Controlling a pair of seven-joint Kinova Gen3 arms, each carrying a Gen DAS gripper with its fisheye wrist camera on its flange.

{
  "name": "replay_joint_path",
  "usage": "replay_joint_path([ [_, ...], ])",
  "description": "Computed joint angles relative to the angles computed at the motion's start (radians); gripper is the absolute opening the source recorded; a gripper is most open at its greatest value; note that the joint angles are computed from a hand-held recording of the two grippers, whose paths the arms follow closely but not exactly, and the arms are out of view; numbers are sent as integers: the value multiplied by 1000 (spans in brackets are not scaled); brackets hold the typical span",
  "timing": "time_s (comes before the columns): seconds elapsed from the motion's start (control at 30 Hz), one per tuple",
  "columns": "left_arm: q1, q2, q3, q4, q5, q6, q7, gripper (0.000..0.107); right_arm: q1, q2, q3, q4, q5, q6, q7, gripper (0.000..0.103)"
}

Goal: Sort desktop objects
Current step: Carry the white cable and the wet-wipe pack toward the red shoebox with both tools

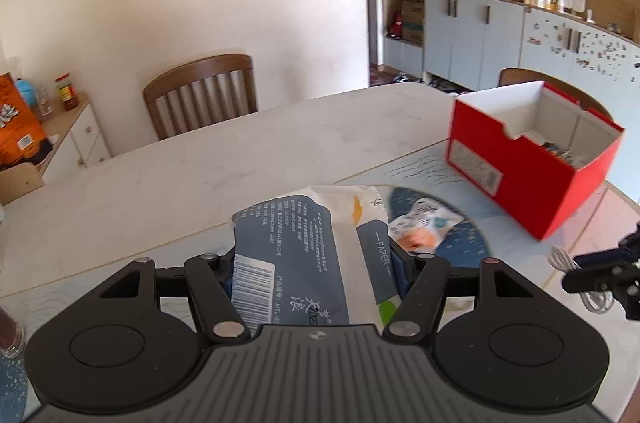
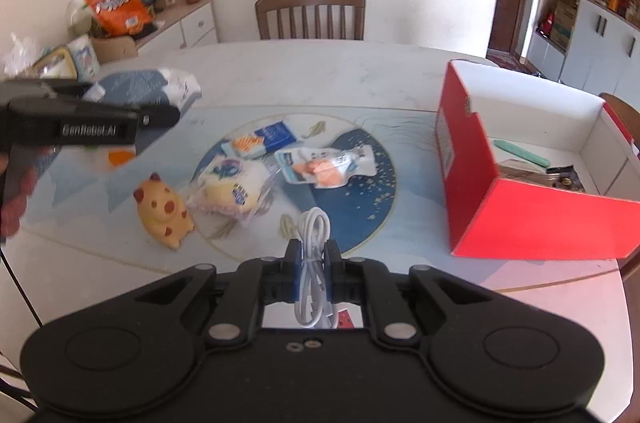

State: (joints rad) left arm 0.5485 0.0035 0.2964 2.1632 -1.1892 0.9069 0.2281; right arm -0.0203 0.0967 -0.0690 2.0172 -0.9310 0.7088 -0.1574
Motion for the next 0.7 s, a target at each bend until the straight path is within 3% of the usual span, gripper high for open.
replay_joint_path([
  [0.2,13,17,4,-58,-3,-16,-47,65,32,8,23,-61,2,60,-36,10],
  [0.7,81,131,-43,-237,-53,-45,-105,65,117,53,39,-181,-35,106,48,10],
])
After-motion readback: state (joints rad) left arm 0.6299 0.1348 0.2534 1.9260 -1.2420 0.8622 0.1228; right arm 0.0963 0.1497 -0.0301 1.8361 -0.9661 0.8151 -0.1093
